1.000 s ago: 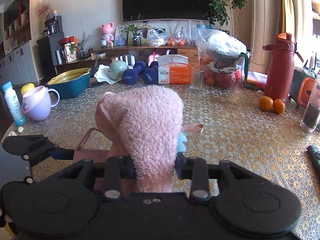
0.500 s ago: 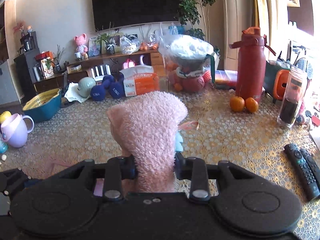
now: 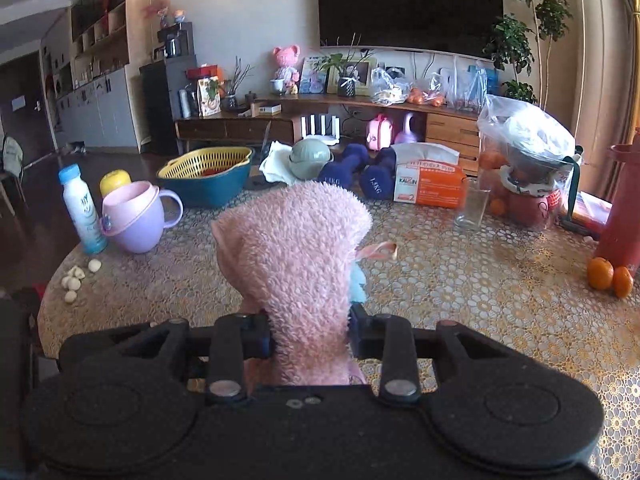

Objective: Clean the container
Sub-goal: 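Rub the towel around the cup body with the right tool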

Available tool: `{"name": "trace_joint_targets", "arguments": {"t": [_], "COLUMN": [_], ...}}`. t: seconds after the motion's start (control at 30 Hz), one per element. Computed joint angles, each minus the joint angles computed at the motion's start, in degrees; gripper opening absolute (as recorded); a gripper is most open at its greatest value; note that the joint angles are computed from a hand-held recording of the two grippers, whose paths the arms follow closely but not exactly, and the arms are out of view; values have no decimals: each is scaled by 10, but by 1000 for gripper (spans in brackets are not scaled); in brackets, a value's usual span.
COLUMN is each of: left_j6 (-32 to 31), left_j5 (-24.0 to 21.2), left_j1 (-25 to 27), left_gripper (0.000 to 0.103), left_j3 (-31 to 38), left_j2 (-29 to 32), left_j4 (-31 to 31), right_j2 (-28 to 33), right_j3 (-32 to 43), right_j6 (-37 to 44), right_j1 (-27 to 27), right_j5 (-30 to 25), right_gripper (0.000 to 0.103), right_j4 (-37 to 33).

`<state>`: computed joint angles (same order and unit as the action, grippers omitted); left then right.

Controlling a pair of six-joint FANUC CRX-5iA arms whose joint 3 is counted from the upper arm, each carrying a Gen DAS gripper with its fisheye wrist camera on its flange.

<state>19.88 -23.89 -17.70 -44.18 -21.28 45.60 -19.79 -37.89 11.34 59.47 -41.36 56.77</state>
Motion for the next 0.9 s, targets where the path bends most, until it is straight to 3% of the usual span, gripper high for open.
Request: {"name": "trace_joint_targets", "arguments": {"t": [0.2,0.47,0.6,0.77,0.9], "left_j6": [-10,41,47,40,46], "left_j5": [-13,-153,-182,-186,-177], "left_j1": [6,76,89,82,74], "left_gripper": [84,85,85,85,85], "left_j3": [-1,25,31,26,28], "left_j2": [2,43,59,63,59], "left_j4": [18,110,126,162,152], "right_j2": [-14,-42,-62,-90,-108], "right_j3": [-12,-44,-61,-78,-93], "right_j6": [-10,-66,-103,-135,-178], "right_j1": [-2,4,18,39,65], "right_j5": [-18,-26,-43,-70,-109], "right_gripper": [34,34,34,34,34], "right_j4": [-8,17,26,19,17]}}
